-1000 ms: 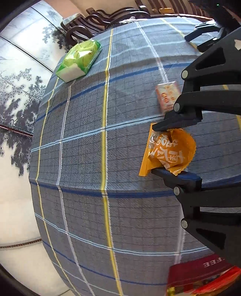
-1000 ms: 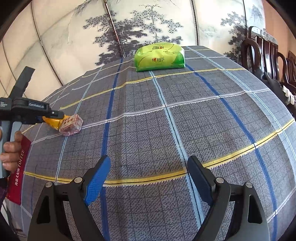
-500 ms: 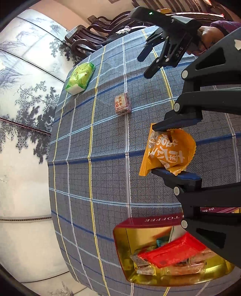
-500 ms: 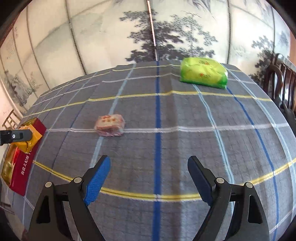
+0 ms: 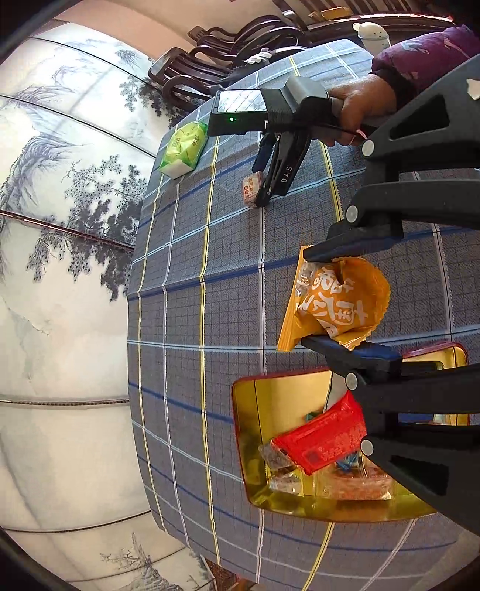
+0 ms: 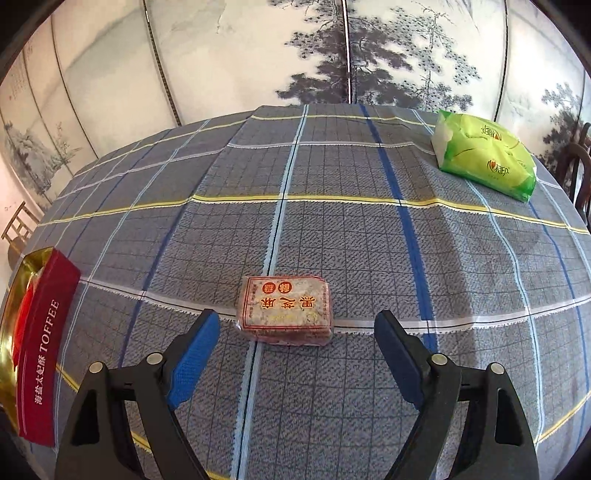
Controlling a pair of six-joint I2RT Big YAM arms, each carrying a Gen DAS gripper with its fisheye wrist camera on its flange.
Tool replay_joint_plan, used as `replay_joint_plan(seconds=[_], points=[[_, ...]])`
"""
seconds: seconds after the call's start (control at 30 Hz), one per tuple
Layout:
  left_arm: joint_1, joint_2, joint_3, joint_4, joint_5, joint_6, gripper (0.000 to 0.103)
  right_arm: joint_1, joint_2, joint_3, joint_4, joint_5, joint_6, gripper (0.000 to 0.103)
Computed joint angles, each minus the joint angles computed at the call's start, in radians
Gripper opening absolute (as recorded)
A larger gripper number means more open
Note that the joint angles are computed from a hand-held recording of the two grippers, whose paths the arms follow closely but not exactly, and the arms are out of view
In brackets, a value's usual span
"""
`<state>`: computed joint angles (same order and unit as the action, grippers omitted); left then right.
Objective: Organize snacks
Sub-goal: 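Carry the orange bag toward the tin with the left gripper while the right grasps the pink cake packet, then lower the orange bag into the gold tin and open the left gripper while the right holds the cake packet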
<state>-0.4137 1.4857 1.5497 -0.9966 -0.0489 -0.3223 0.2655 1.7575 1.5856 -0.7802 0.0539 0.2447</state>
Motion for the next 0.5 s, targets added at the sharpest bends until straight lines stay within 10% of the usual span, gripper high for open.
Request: replay_joint_plan(seconds=[0.03, 0.5], points=[[0.007, -0.010, -0.007, 0.001, -0.003, -0.001, 0.035, 0.006, 0.002, 0.000, 0.004, 0.031, -0.010, 0.049], [0.169, -0.171, -0.166, 0.004, -0.082, 0.033, 0.035, 0.043, -0.228, -0.296, 0.154, 0.078, 0.014, 0.047]])
